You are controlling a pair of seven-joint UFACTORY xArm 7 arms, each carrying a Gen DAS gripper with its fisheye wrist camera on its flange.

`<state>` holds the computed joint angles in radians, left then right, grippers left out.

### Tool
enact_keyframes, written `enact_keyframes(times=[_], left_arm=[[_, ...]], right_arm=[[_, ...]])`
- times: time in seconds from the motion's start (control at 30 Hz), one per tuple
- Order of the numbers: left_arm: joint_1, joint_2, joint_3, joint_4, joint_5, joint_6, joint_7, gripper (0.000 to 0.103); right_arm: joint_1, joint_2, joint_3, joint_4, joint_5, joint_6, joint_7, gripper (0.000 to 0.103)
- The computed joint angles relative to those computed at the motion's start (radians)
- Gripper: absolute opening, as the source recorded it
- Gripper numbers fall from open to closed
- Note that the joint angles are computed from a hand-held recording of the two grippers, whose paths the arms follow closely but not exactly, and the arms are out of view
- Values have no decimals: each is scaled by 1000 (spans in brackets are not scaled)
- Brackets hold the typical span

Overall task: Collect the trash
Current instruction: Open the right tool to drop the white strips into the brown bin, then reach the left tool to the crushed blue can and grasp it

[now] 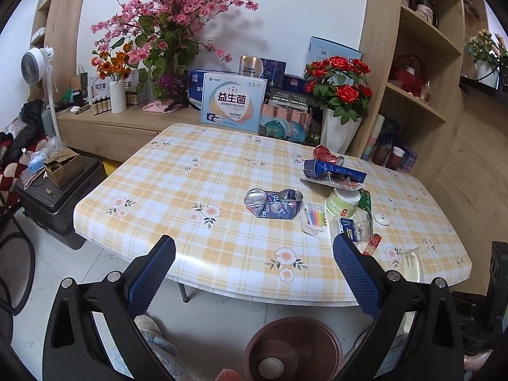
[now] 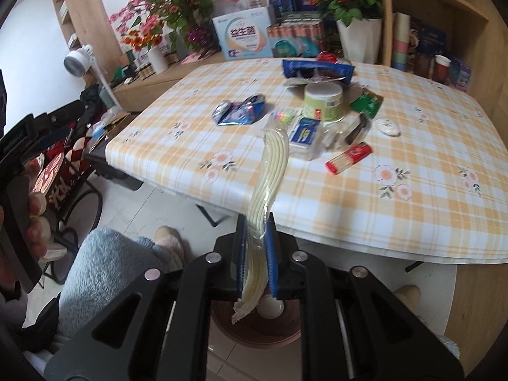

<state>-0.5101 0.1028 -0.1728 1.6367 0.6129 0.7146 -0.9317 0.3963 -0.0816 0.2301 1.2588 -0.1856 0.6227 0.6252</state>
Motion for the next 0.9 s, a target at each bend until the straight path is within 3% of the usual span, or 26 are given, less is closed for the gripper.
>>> enact_keyframes(times=[0.13, 0.2, 0.3, 0.37, 0.5, 0.9], left_arm=[[4, -11, 0, -16, 4, 1, -4, 97], [6, -15, -2, -24, 5, -5, -11, 97], [10, -19, -5, -36, 8, -22, -2, 97], [8, -17, -6, -38, 26, -26, -2, 97], [7, -15, -6, -40, 38, -38, -5, 97], [-1, 12, 5, -19, 61, -5, -29, 97]], right_arm=[[9, 8, 4, 11, 5, -15, -15, 44], [7, 7, 6, 16, -28, -18, 5, 71], [-10, -3, 14, 17, -145, -16, 108, 96], [-31, -14, 21, 23, -260, 26, 225, 97], [-67, -47, 11, 3, -358, 61, 337, 97], [-144, -79, 2, -34, -359, 5, 316, 97]])
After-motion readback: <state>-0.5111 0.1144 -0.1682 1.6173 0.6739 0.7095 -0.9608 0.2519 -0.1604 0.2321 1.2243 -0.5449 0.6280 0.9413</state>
